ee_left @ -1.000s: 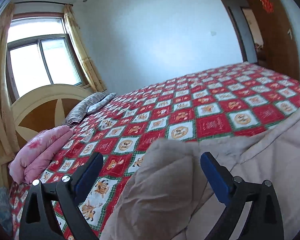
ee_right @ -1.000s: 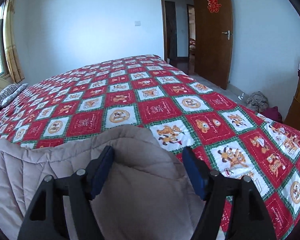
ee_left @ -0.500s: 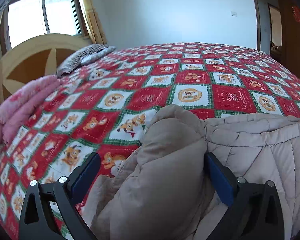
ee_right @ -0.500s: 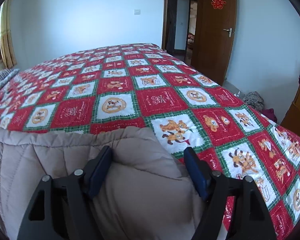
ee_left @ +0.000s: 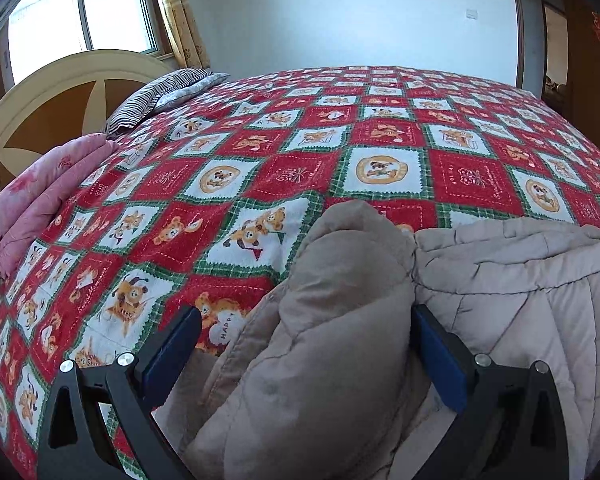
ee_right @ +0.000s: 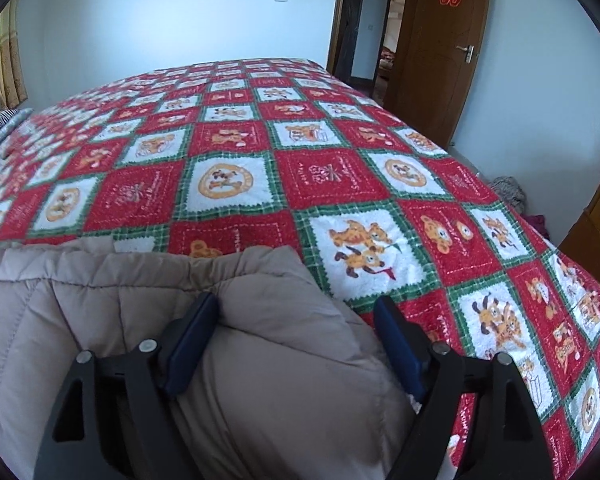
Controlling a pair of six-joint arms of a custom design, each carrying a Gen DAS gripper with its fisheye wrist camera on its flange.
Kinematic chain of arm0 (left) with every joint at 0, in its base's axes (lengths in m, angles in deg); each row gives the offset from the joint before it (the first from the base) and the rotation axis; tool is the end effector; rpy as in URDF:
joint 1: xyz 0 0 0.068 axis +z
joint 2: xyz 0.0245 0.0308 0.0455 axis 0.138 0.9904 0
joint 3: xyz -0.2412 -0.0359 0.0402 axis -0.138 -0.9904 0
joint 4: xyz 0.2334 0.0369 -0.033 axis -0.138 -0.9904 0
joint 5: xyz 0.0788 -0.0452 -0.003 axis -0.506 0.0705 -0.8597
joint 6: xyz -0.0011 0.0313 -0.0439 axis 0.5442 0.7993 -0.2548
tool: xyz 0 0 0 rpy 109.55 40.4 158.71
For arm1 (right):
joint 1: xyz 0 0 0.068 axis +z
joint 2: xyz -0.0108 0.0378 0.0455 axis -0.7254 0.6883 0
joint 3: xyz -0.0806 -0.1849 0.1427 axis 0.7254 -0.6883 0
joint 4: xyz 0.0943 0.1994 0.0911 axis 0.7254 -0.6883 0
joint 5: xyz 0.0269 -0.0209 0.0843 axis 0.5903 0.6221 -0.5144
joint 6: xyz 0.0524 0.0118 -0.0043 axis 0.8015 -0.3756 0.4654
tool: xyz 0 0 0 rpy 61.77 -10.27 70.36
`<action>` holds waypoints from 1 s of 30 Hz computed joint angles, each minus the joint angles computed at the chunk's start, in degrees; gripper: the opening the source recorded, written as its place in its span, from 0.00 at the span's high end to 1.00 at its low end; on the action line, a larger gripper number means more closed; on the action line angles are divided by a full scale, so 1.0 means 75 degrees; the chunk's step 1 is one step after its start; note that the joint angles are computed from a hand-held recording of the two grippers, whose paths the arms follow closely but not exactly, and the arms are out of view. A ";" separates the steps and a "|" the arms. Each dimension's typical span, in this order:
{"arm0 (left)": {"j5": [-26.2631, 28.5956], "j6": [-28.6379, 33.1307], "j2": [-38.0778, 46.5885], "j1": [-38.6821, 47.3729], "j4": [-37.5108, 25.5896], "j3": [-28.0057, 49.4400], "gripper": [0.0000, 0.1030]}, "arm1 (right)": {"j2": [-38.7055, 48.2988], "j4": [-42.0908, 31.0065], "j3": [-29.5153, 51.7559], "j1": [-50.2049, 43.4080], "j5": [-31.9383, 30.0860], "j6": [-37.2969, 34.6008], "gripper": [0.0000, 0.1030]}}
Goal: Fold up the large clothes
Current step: 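Press the folded jacket flat with both open grippers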
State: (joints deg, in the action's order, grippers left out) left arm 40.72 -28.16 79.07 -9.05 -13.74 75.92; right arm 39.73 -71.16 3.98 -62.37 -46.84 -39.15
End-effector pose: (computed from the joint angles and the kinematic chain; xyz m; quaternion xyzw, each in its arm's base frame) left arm 0.3014 -0.0798 0.2260 0.0154 0.9210 0.0777 0.3815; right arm 0.2501 -0.0777 0.2151 0.2238 0.9027 -0.1080 0.3514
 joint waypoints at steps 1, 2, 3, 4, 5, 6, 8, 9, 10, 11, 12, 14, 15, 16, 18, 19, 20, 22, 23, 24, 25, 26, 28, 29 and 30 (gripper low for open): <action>-0.0035 0.0002 0.0030 -0.0016 -0.0103 0.0088 0.01 | -0.0304 -0.0008 -0.0086 -0.0123 -0.0122 0.0029 0.20; -0.0085 0.0023 0.0005 -0.0043 -0.0209 0.0165 0.01 | -0.0874 0.0077 -0.0323 -0.0217 -0.0097 0.0024 0.20; -0.0151 0.0022 -0.0035 -0.0060 -0.0382 0.0265 0.01 | -0.1372 0.0154 -0.0514 -0.0228 -0.0022 -0.0010 0.20; -0.0438 -0.0109 -0.0189 -0.0143 -0.0636 0.0344 0.01 | -0.1877 0.0071 -0.0644 -0.0205 0.0021 -0.0027 0.19; -0.0795 -0.0338 -0.0618 -0.0302 -0.0818 0.0246 0.01 | -0.2324 -0.0093 -0.0694 -0.0164 -0.0035 -0.0044 0.18; -0.0878 -0.0473 -0.1012 -0.0405 -0.0892 0.0088 0.01 | -0.2800 -0.0265 -0.0744 -0.0210 -0.0265 -0.0176 0.16; -0.0918 -0.0746 -0.2070 -0.0842 -0.0953 -0.0320 0.01 | -0.3243 -0.0197 -0.0887 0.0050 -0.0479 -0.0308 0.11; -0.1055 -0.0840 -0.2470 -0.1225 -0.0948 -0.0485 0.01 | -0.3120 0.0027 -0.0914 0.0345 -0.0450 -0.0311 0.08; -0.1243 -0.0862 -0.2619 -0.1559 -0.1005 -0.0520 0.01 | -0.2872 0.0278 -0.0925 0.0813 -0.0255 -0.0281 0.08; -0.1642 -0.0849 -0.2632 -0.2064 -0.1092 -0.0498 0.01 | -0.2523 0.0510 -0.0895 0.1296 0.0019 -0.0253 0.08; -0.2155 -0.0740 -0.2521 -0.2578 -0.1074 -0.0503 0.01 | -0.2141 0.0735 -0.0855 0.1705 0.0265 -0.0287 0.08; -0.3227 -0.0301 -0.2072 -0.3352 -0.0739 -0.0612 0.01 | -0.1667 0.1251 -0.0999 0.2365 0.0953 -0.0440 0.08; -0.3660 -0.0125 -0.1812 -0.3554 -0.0470 -0.0722 0.01 | -0.1485 0.1513 -0.1097 0.2537 0.1244 -0.0520 0.08; -0.3815 -0.0012 -0.1604 -0.3599 -0.0190 -0.0846 0.01 | -0.1303 0.1668 -0.1148 0.2554 0.1287 -0.0555 0.08; -0.3626 -0.0110 -0.1348 -0.3404 -0.0004 -0.0907 0.01 | -0.0972 0.1743 -0.1112 0.2255 0.0916 -0.0398 0.08; -0.3332 -0.0226 -0.1242 -0.3191 0.0019 -0.0876 0.01 | -0.0836 0.1789 -0.1096 0.1999 0.0591 -0.0312 0.07; -0.2967 -0.0317 -0.1147 -0.2973 0.0026 -0.0822 0.01 | -0.0642 0.1809 -0.1019 0.1783 0.0316 -0.0279 0.06; -0.2565 -0.0422 -0.0945 -0.2754 -0.0032 -0.0685 0.01 | -0.0388 0.1709 -0.0879 0.1610 0.0045 -0.0217 0.04; -0.2447 -0.0440 -0.0817 -0.2677 -0.0099 -0.0587 0.01 | -0.0272 0.1672 -0.0820 0.1596 0.0004 -0.0210 0.04; -0.2473 -0.0513 -0.0735 -0.2736 -0.0131 -0.0569 0.01 | -0.0173 0.1593 -0.0759 0.1635 0.0038 -0.0197 0.03; -0.2459 -0.0528 -0.0661 -0.2745 -0.0161 -0.0532 0.01 | -0.0108 0.1513 -0.0701 0.1661 0.0073 -0.0192 0.02; -0.2368 -0.0534 -0.0559 -0.2701 -0.0245 -0.0443 0.01 | -0.0026 0.1478 -0.0670 0.1688 0.0101 -0.0183 0.02; -0.2123 -0.0548 -0.0486 -0.2600 -0.0254 -0.0430 0.01 | 0.0110 0.1307 -0.0550 0.1688 0.0081 -0.0197 0.00; -0.1900 -0.0556 -0.0459 -0.2495 -0.0291 -0.0395 0.01 | 0.0197 0.1235 -0.0476 0.1670 0.0043 -0.0202 0.00; -0.1673 -0.0568 -0.0437 -0.2385 -0.0326 -0.0361 0.01 | 0.0267 0.1137 -0.0408 0.1650 -0.0002 -0.0197 0.00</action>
